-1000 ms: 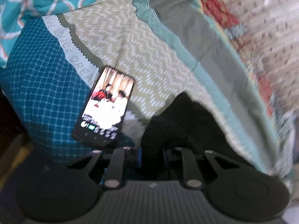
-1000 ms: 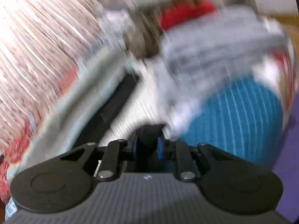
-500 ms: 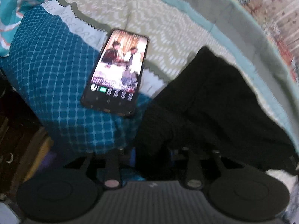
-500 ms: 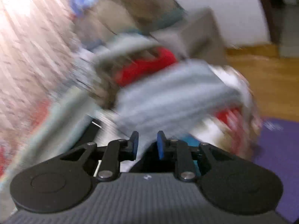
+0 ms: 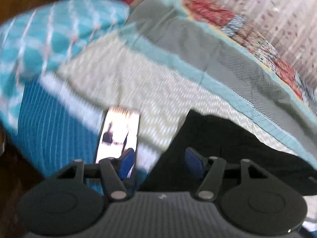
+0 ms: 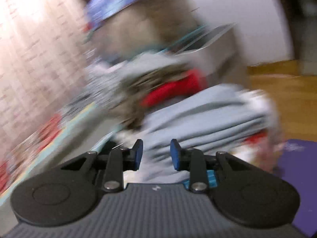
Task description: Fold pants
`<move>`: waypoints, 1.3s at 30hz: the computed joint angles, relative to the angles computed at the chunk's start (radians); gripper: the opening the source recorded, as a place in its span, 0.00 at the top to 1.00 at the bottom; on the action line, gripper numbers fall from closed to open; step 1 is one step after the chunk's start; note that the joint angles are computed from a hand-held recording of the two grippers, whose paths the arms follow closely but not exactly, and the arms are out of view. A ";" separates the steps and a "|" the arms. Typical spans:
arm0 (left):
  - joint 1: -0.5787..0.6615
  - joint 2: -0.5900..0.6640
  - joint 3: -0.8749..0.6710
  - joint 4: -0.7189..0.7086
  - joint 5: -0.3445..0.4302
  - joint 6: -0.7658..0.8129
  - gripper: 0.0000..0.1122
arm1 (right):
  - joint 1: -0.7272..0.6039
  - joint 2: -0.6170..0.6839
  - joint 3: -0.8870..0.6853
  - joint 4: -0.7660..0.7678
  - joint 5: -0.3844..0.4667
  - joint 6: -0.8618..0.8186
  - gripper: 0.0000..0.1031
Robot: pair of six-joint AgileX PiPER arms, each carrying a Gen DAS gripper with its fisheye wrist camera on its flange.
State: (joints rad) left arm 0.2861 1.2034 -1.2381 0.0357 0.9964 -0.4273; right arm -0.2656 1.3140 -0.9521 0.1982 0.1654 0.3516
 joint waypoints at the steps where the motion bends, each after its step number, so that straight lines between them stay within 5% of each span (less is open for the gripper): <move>1: -0.036 0.046 -0.030 0.026 -0.032 0.006 0.44 | 0.041 0.027 -0.039 0.100 0.029 -0.095 0.64; 5: -0.110 0.237 -0.118 0.089 -0.162 0.063 0.18 | 0.212 0.196 -0.216 0.500 0.192 -0.495 0.58; 7: -0.117 0.357 -0.182 0.089 -0.188 0.094 0.17 | 0.281 0.287 -0.280 0.646 0.268 -0.639 0.55; 11: -0.099 0.508 -0.264 -0.088 -0.202 0.231 0.16 | 0.411 0.468 -0.408 0.649 0.396 -0.597 0.55; 12: -0.111 0.544 -0.287 -0.076 -0.203 0.232 0.32 | 0.432 0.507 -0.439 0.631 0.414 -0.577 0.54; 13: -0.135 0.580 -0.313 -0.024 -0.191 0.207 0.66 | 0.449 0.539 -0.462 0.616 0.429 -0.560 0.54; 17: -0.166 0.671 -0.432 0.087 -0.164 0.121 0.75 | 0.491 0.692 -0.627 0.552 0.524 -0.418 0.51; 23: -0.090 0.749 -0.642 0.107 -0.240 -0.058 0.78 | 0.541 0.787 -0.848 0.466 0.396 -0.337 0.52; 25: -0.111 0.833 -0.748 0.146 -0.162 -0.112 0.67 | 0.558 0.804 -0.860 0.406 0.348 -0.262 0.49; 27: -0.150 0.940 -0.897 0.192 0.009 -0.088 0.51 | 0.567 0.829 -0.882 0.348 0.389 -0.198 0.48; 28: -0.177 0.960 -0.912 0.244 0.054 -0.077 0.52 | 0.568 0.831 -0.880 0.315 0.407 -0.167 0.48; 35: -0.106 0.599 -0.497 0.104 -0.118 0.062 0.45 | 0.564 0.622 -0.575 0.507 0.303 -0.428 0.48; 39: 0.001 0.314 -0.204 -0.043 -0.205 0.160 0.26 | 0.573 0.506 -0.432 0.751 0.317 -0.739 0.48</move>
State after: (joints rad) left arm 0.2867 1.5171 -1.4423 -0.0074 0.7913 -0.2671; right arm 0.3079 1.8204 -1.3836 0.9492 0.4823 -0.3874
